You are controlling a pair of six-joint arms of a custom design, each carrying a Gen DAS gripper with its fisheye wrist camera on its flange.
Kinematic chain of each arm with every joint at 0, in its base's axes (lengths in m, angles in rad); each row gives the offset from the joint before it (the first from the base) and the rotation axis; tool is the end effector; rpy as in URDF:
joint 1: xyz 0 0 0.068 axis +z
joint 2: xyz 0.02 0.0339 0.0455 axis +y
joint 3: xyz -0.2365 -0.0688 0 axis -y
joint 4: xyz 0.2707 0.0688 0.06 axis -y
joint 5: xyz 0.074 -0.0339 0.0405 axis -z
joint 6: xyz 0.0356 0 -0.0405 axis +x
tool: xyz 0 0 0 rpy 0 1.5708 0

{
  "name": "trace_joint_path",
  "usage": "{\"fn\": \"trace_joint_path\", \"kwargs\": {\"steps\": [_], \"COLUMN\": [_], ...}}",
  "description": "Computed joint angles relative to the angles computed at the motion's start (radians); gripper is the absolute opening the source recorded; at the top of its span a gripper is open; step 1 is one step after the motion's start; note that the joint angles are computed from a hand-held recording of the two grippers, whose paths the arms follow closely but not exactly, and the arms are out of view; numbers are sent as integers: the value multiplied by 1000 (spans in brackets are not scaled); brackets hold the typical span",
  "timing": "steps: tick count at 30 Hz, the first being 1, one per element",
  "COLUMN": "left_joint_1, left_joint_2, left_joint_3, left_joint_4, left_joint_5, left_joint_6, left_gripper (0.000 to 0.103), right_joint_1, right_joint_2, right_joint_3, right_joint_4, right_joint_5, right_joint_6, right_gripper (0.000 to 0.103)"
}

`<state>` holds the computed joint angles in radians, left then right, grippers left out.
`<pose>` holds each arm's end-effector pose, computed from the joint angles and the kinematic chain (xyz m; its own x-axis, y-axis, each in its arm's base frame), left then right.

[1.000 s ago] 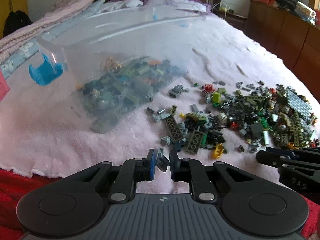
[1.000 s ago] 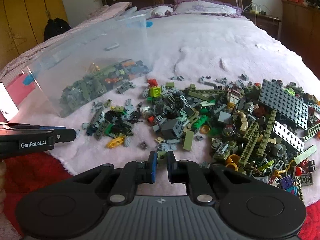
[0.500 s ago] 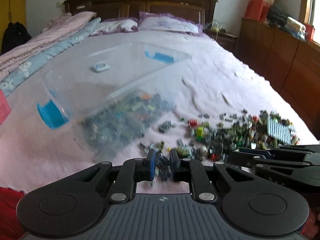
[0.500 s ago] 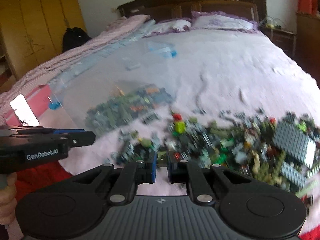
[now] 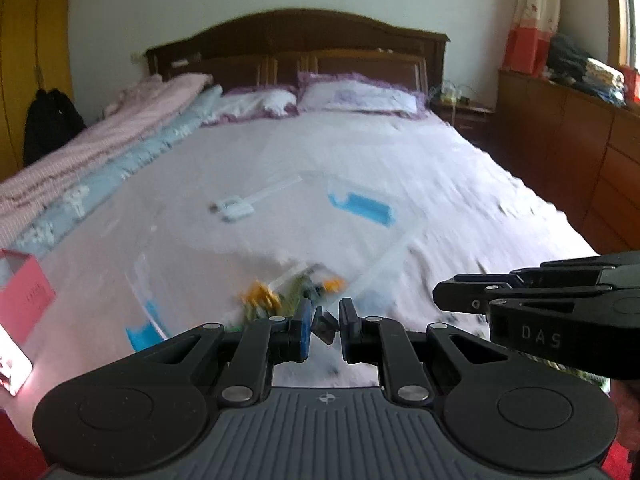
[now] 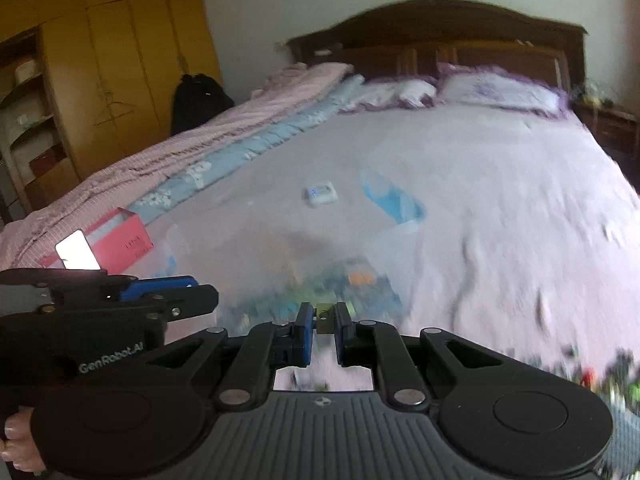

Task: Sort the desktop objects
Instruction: 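Carry the held bricks in both tools over the clear plastic bin, then open both tools to drop the bricks into the bin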

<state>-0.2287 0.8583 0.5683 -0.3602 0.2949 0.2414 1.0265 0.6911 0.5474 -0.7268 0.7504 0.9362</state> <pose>0.2197 -0.0618 0.2071 -0.4668 0.3435 -0.8149 0.5704 0.8212 0.0194 0.1133 0.1403 0.2084 -0.5554 0.2200 -0.8020 0.0828 0.9742 0.2098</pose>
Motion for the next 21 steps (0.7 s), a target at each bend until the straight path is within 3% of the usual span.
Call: {"fn": "trace_joint_path", "kwargs": {"steps": [5,9,11,14,16,19,21], "left_joint_1": [19,18,27,49,64,70,74], "left_joint_2": [235,376,400,389,370,300,213], "left_joint_3": [127,194,200,184,167,119,68], "left_joint_4": [112,155,168,180,180,167,145], "left_joint_5": [-1,-45,-53,-39,-19,-9,-2], "left_joint_6": [-17,-29,-34,-30,-20,-3,6], "left_gripper": [17,25,35,43,49,54,65], "right_joint_1": [-259,-396,-427,-433,-426,-412,-381], "right_joint_2": [113,312,386,450,415,315,225], "right_joint_3": [73,168,202,229,198,134,82], "right_joint_4": [214,337,368,390,404,383,338], "right_joint_5": [-200,-324,-364,-345,-331,-312,-275], "right_joint_6": [-311,-422,-440,-434,-423,-395,-366], "right_gripper": [12,12,15,29,38,40,42]}}
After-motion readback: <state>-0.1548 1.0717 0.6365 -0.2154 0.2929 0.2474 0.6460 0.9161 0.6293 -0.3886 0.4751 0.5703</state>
